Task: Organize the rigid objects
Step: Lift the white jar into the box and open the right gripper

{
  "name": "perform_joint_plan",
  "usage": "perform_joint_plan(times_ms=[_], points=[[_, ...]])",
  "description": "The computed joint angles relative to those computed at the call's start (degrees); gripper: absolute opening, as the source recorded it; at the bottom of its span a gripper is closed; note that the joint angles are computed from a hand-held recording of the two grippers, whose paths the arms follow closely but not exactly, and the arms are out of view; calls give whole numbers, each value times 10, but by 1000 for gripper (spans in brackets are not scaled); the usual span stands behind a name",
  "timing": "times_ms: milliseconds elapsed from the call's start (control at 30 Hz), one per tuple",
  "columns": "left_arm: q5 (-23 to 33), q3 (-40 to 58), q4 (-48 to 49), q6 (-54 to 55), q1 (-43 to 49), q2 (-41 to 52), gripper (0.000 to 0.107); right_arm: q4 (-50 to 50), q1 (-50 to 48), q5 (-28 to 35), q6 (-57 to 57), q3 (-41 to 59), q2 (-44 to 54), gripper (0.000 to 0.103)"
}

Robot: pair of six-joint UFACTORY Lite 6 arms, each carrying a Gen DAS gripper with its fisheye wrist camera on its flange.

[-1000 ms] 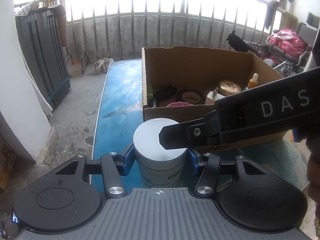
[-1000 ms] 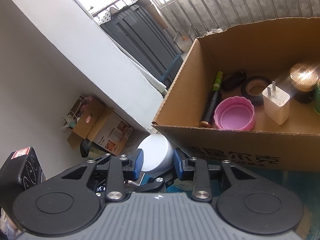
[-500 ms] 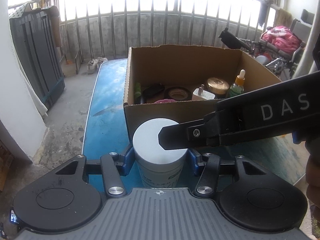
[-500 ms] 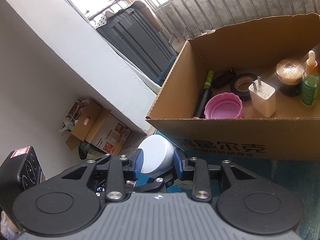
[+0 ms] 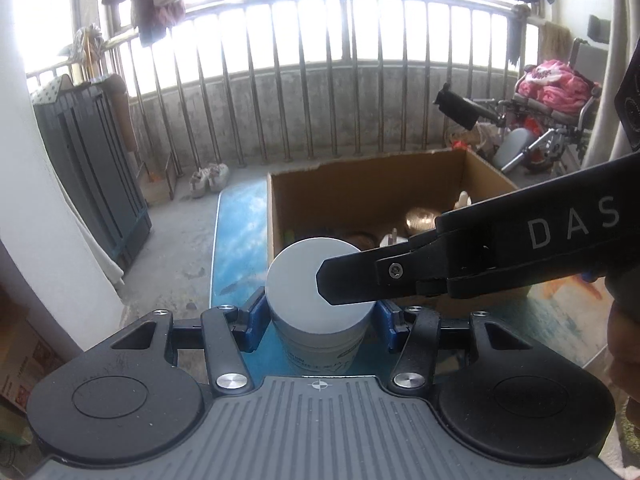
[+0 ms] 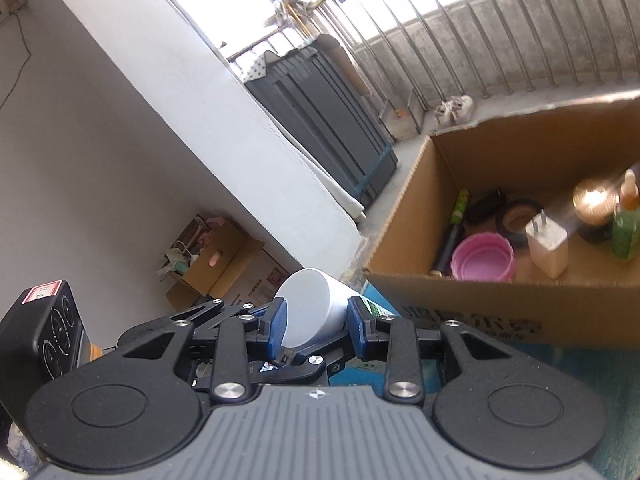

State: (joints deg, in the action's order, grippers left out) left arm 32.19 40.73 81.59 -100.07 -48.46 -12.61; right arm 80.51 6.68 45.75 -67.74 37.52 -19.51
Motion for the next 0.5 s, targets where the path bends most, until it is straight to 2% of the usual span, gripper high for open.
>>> perform_joint_plan(times_ms=[100,233,300,400,500], points=[[4,53,3,34,5,9,53,-12,-25,24,9,42,-11,36],[-33,155,25,50,21,75,53,-26,-78,51,12,112,-3,36],[-68,207,41,41,32,124,53,-36,-108,55,9,145,12,36],[-152,290,49,28,62,212,53,-48,-152,58,9,186,53,36],[-204,376,-48,113,72,309,53,-63,-197,72,16,219,112,36]])
